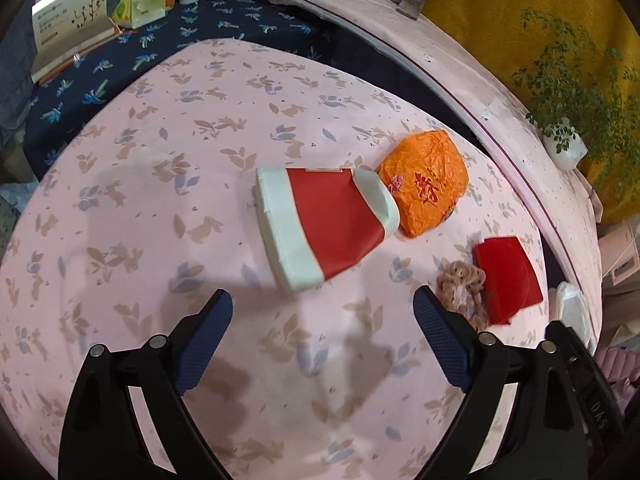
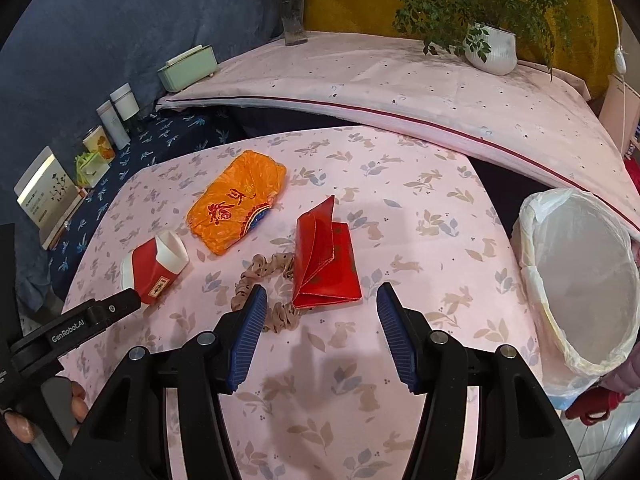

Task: Collect trash
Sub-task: 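Grasp the red-and-white paper cup with the left gripper while the right grasps the red envelope, then carry both to the bin, releasing the cup from left while right releases the envelope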

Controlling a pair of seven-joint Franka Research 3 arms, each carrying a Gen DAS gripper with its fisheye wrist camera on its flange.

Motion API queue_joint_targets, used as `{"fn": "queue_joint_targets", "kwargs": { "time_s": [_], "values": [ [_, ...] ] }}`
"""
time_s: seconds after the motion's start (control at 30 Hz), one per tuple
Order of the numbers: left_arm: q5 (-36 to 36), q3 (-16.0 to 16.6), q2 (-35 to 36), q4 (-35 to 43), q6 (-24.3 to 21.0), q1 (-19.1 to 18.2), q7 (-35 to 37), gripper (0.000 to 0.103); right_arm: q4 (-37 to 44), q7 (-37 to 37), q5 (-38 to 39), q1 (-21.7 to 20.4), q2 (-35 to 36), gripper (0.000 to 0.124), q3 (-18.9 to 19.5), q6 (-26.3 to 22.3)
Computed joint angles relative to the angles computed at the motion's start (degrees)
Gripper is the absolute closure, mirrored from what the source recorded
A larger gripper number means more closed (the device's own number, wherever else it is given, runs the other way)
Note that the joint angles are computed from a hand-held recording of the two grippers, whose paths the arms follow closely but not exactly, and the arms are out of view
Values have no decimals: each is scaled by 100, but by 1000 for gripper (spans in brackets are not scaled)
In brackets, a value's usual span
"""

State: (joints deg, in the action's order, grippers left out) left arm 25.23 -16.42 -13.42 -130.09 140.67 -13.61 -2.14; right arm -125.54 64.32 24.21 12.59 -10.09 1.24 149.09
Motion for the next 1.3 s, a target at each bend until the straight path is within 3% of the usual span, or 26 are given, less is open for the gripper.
{"fn": "queue_joint_targets", "kwargs": {
  "time_s": [0.1, 0.33, 0.4, 0.43, 0.5, 0.57, 0.63, 0.77, 1.07, 1.3],
  "values": [
    [-96, 117, 197, 71, 233, 79, 6, 16, 200, 120, -95, 23, 278, 68, 65, 48],
    [-155, 261, 653, 432, 302, 192, 198, 16, 657, 286, -162, 72, 818, 68, 125, 39],
    [-205, 293, 702, 439, 356, 205, 223, 18, 722, 307, -171, 83, 905, 68, 140, 40],
    [-233, 305, 714, 428, 389, 208, 247, 25, 743, 314, -186, 88, 935, 68, 146, 30],
    [-258, 308, 721, 398, 455, 204, 282, 25, 773, 296, -185, 94, 977, 80, 153, -9],
    [-146, 274, 715, 418, 400, 197, 265, 26, 805, 276, -188, 90, 1005, 103, 150, -125],
    [-78, 247, 697, 438, 366, 176, 257, 26, 783, 222, -111, 76, 975, 116, 139, -196],
    [61, 169, 625, 510, 233, 114, 160, 26, 639, 92, 65, 45, 802, 122, 106, -197],
    [399, -49, 691, 1081, -243, -157, 52, 26, 363, -277, 430, -69, 223, 123, -72, -234],
    [765, -198, 1158, 1978, -696, -532, 138, 26, 205, -555, 727, -235, -222, 123, -312, -260]
  ]
}}
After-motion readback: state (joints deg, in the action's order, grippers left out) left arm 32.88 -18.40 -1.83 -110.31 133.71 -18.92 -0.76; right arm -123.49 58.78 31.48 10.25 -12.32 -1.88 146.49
